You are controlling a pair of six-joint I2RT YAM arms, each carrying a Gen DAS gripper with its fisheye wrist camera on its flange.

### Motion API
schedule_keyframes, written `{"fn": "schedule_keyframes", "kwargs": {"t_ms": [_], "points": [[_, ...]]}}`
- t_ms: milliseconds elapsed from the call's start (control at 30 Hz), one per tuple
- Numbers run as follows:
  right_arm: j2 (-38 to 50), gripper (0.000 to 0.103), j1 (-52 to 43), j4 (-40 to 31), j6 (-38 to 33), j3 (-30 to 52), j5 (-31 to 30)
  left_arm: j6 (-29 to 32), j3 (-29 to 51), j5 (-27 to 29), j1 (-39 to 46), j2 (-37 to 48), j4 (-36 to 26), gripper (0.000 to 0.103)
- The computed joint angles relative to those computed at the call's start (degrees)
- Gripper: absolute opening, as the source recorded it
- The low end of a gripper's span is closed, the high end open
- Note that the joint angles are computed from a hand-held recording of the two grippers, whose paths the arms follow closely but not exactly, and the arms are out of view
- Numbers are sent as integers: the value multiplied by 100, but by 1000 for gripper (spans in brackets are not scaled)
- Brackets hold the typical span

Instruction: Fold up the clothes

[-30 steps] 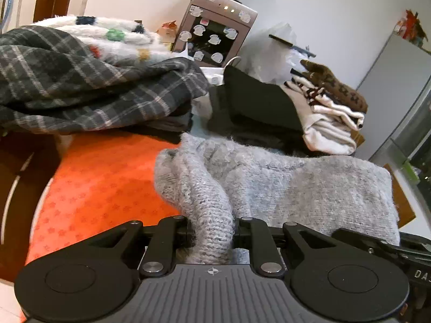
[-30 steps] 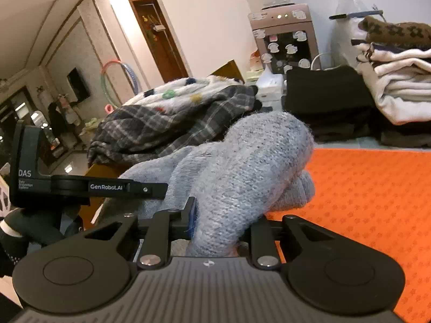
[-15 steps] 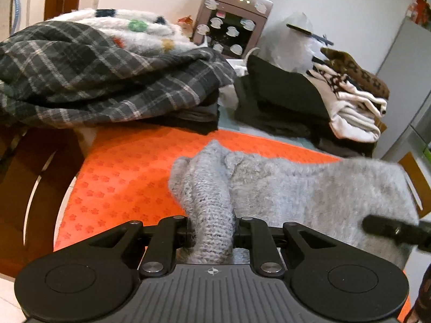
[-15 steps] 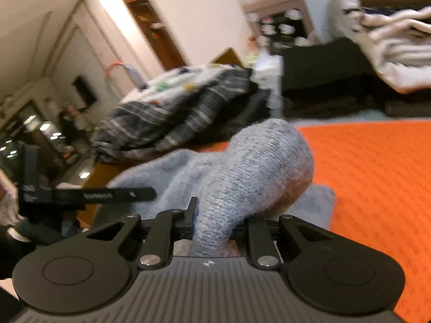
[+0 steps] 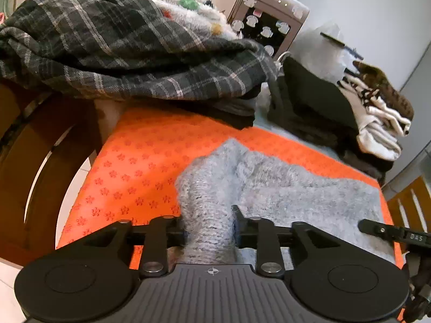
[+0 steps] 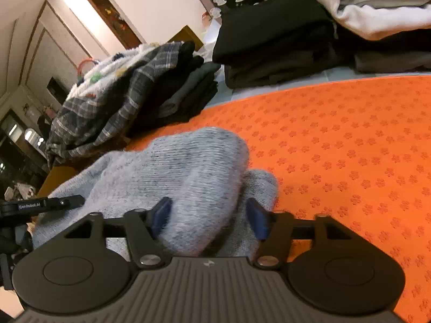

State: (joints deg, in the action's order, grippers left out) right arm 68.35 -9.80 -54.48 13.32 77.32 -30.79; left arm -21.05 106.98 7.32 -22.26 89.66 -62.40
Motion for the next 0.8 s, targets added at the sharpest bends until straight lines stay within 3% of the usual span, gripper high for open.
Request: {"fn": "schedule_keyframes", "kwargs": {"t_ms": [100, 300, 500, 600, 667, 800], "points": [[-16, 89, 24, -183, 225, -10, 77, -36, -279, -20, 60, -188, 86, 68], [135, 93, -56, -15, 992, -503, -105, -227, -842, 224, 292, -365, 237, 81], [283, 94, 261, 81, 1212, -486, 37, -502, -1461, 144, 479, -612, 757, 85], [343, 94, 365, 79, 1242, -414, 146, -534, -1604, 630, 704, -502, 892, 86], [343, 84, 378, 159, 1285, -406, -58, -578, -1639, 1092, 845, -350, 991, 85], [534, 84, 933, 190, 1213, -148, 247, -405, -1666, 1678, 919, -183, 1211, 80]]}}
